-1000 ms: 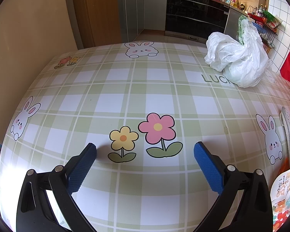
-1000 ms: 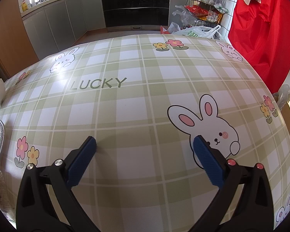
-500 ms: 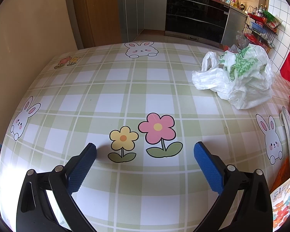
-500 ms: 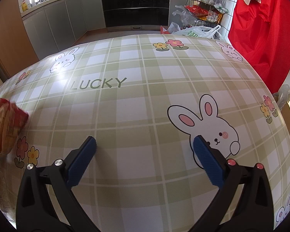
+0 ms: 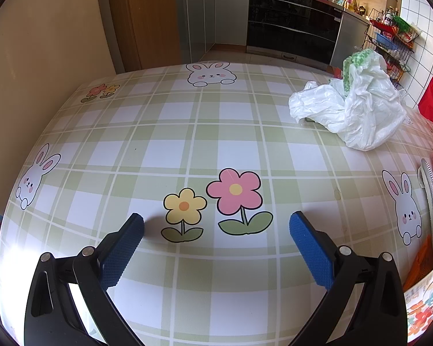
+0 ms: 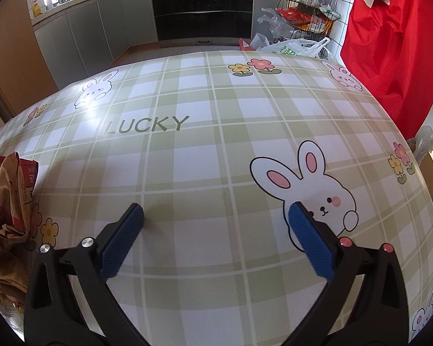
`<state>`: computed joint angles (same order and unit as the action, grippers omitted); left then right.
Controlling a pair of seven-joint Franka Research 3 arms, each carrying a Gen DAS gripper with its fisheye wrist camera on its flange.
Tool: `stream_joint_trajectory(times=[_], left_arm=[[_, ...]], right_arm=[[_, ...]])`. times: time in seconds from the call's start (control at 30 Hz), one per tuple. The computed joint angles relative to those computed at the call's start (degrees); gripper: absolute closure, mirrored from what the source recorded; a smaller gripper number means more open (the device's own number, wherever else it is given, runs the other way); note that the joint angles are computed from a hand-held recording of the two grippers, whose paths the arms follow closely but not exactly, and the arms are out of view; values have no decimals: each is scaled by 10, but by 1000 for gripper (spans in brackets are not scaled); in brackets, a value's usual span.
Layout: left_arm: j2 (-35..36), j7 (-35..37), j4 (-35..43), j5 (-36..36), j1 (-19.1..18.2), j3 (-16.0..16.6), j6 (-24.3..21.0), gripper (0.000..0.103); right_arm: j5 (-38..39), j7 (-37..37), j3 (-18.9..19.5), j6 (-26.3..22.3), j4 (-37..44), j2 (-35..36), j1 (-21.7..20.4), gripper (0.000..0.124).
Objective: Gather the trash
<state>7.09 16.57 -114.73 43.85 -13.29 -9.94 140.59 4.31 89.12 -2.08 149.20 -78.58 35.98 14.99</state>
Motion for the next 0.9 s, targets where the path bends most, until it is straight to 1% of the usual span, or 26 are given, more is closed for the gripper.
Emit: stream_joint_trajectory(times=[0.9], left_arm=[[0,0,0,0,0,1,2,5]], right_arm=[[3,-6,0,0,-4,-4,-3,25]])
